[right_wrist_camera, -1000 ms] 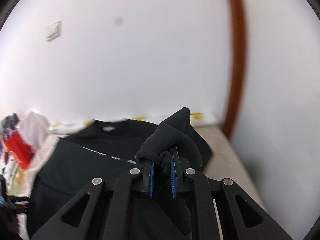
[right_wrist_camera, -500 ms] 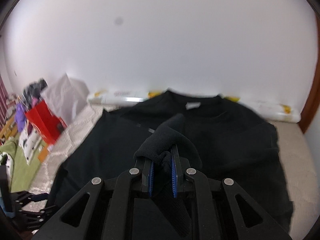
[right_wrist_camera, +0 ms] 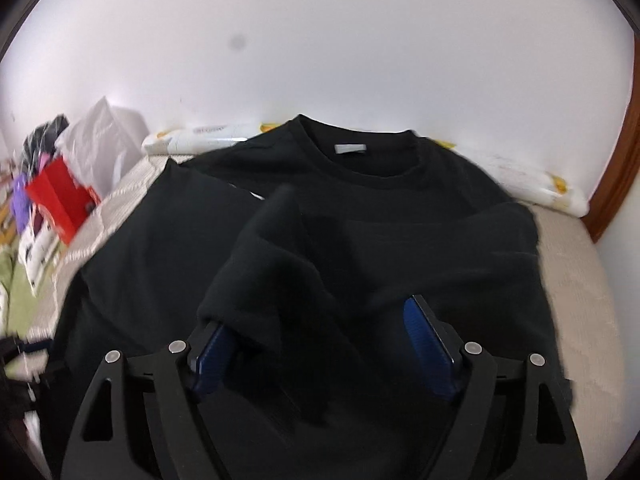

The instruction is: Fold small clothes

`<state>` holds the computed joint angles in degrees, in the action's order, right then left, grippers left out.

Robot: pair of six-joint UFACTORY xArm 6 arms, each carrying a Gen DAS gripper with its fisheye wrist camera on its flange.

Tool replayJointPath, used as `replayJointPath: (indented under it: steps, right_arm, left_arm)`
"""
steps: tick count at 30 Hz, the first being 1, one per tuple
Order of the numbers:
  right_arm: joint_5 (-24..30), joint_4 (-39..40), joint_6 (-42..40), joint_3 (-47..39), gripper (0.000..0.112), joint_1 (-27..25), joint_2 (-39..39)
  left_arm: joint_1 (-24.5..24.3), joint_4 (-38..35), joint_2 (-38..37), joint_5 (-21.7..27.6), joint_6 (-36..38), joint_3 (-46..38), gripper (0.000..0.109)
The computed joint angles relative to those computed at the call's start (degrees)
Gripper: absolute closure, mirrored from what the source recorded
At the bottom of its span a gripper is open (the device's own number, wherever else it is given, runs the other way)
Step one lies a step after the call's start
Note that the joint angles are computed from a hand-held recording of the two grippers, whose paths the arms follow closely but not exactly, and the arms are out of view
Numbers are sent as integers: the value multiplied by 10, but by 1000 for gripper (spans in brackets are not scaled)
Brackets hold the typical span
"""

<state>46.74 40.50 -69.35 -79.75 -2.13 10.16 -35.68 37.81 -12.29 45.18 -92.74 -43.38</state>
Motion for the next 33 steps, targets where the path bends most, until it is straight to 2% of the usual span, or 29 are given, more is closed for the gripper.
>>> replayJointPath:
  steps: [2,4,9,12,17,20,26,33]
  right_arm:
    - [-13,14,-28,12,24,-19,-14]
    - [-4,27,-36,7,24,-40,-20]
    - [62,62,-35,-29,24,-103,-15]
    - [67,63,-40,-34,28,-129,-8]
    - [75,7,-7,-64,74,-153,38]
    - [118,-13,21,-109,84,-164,83]
    - [126,-41,75,-169,84,-152,148]
    - [156,-17,120,-250,81,-153,212]
  left_arm:
    - [-6,1,5,6,0,-9,52]
    - [-12,-4,13,16,1,-23,52]
    - [-30,-4,28,31,5,-56,52]
    - [-37,2,48,36,14,-87,52]
    - [-34,16,82,35,26,-139,52]
    - [-29,26,113,36,32,-179,52]
    - [-13,23,168,17,65,-243,52]
    - [4,8,222,-13,110,-297,52]
